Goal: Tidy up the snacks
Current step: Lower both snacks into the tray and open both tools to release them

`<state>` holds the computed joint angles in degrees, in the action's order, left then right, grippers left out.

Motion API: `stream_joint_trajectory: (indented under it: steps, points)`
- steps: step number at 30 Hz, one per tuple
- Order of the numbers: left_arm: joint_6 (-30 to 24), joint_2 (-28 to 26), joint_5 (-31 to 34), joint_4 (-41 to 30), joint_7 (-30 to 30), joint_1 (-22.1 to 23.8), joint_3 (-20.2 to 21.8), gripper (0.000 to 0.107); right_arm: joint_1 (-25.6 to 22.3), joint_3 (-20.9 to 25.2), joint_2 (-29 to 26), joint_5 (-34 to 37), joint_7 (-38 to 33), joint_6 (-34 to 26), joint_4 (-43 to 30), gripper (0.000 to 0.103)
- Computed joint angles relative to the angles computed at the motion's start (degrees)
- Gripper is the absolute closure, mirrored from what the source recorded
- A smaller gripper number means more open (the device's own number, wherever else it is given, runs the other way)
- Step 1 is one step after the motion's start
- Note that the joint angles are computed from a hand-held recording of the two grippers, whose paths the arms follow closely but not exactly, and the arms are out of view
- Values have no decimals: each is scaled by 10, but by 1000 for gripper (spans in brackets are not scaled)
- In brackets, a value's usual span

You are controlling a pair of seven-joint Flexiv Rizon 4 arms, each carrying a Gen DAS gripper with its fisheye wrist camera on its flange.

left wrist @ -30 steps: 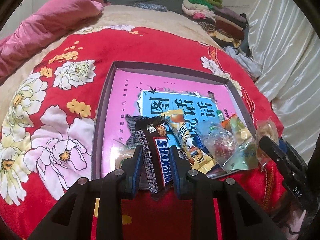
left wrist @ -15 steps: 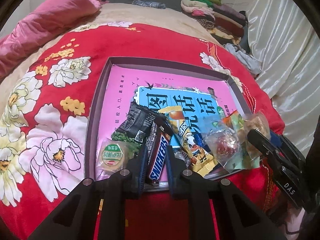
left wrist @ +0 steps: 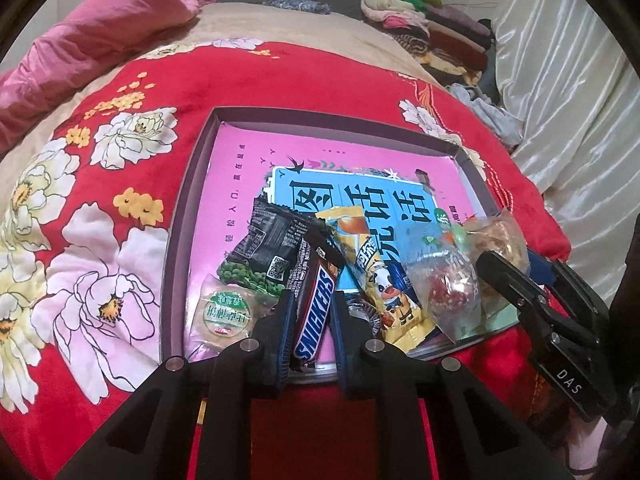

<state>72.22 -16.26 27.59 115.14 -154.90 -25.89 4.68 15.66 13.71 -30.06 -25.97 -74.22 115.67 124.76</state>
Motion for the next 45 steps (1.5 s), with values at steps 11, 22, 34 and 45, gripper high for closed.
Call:
stream_joint_trajectory:
  steps: [11,22,34,45]
  points:
    - [2,0,-1,1,0,0,0,88,-26,26,-13,-34,11,-3,-6,59]
    - [20,-2,-6,4,11,-1,-1,89,-47,44,-24,-88,30,-6,-10,59]
    - [28,-5,-19,5,32,-5,3,91,-55,51,-35,-117,40,4,-17,59]
    - [38,-8,-24,6,41,-8,6,91,-34,27,-34,-108,59,3,-18,58]
